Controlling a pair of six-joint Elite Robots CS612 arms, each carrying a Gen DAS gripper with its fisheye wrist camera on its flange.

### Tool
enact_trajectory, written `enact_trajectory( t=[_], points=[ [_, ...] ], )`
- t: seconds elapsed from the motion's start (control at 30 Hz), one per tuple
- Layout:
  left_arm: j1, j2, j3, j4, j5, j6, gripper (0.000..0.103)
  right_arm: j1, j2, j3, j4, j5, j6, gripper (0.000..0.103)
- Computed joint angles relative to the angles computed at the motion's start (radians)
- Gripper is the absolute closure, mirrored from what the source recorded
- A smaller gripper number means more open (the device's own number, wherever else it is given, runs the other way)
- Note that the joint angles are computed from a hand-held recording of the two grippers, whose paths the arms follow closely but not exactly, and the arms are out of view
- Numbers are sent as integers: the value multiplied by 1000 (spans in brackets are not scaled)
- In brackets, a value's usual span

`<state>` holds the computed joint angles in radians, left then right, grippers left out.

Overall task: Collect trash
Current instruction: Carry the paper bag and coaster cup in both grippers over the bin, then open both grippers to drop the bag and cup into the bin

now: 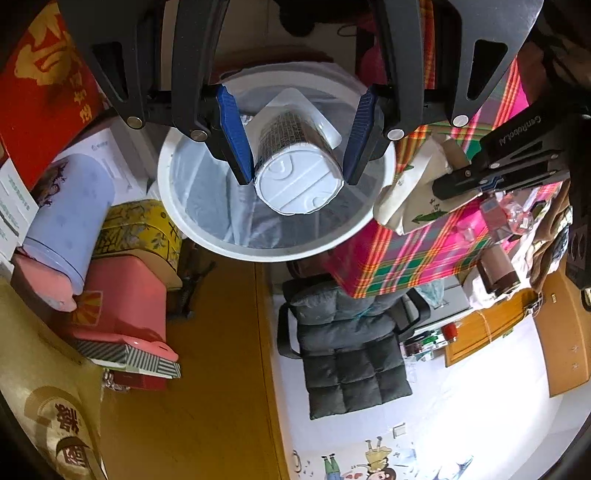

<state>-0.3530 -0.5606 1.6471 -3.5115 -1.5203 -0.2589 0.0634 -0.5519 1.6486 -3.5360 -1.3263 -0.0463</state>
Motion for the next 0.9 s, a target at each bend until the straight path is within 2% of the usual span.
enact_trajectory(
  t=[0.4, 0.47, 0.53, 0.9],
  points=[
    [4, 37, -76, 39, -49, 5, 94, -9, 12, -28, 64, 3, 13, 49],
    [6, 40, -81, 41, -60, 4, 89, -10, 13, -27, 58, 7, 14, 41],
    [7, 42, -81, 37, -63, 2, 85, -10, 14, -26, 51, 7, 15, 41],
    [13, 19, -29, -14, -55, -23, 85, -10, 2, -1, 15, 9, 21, 41]
  ],
)
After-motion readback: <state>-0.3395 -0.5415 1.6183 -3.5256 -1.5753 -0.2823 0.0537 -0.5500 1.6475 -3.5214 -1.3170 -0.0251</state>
